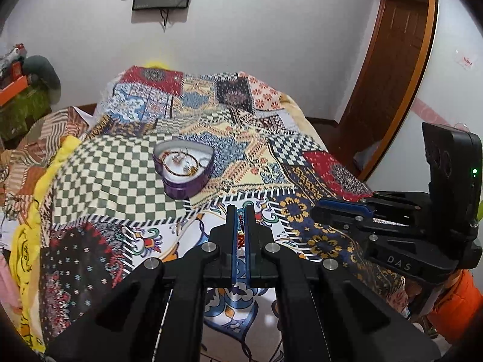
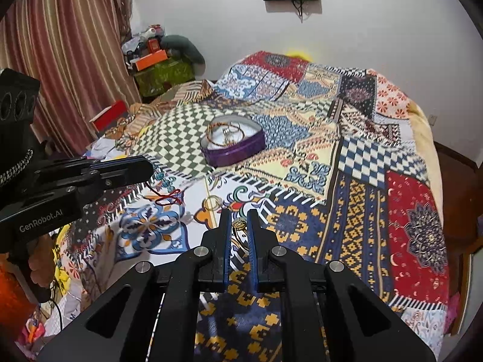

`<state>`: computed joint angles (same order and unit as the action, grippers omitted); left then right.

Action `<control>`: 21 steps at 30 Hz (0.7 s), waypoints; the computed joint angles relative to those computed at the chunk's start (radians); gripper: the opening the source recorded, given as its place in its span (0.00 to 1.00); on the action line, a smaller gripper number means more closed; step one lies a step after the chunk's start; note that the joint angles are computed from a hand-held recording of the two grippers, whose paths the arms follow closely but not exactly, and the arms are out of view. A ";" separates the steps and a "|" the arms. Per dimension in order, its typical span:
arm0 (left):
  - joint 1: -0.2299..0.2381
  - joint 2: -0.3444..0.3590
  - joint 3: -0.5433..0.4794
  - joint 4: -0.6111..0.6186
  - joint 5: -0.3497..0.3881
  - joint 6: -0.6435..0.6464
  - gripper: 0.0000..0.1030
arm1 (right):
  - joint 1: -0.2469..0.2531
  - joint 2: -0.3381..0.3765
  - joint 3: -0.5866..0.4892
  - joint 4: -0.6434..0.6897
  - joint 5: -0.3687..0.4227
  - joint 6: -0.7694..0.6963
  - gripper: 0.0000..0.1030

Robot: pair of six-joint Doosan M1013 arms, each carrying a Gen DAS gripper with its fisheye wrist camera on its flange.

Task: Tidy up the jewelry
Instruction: 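Close the left tool on the red-and-gold earring on the quilt, then carry the earring with the left tool over the purple heart tin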

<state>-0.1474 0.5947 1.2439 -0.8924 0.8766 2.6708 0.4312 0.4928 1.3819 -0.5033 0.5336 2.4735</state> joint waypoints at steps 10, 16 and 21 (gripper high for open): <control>0.017 -0.009 -0.012 -0.036 -0.024 0.017 0.02 | 0.004 -0.005 -0.027 -0.093 -0.004 0.085 0.09; 0.020 0.003 -0.035 -0.041 -0.046 0.003 0.02 | 0.005 0.001 -0.048 -0.152 -0.025 0.119 0.09; 0.018 0.023 -0.069 -0.035 -0.059 -0.015 0.02 | 0.000 0.018 -0.079 -0.161 -0.035 0.112 0.09</control>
<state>-0.1289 0.6180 1.1752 -0.9276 0.8177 2.6556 0.4315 0.5112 1.3025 -0.6638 0.4987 2.5857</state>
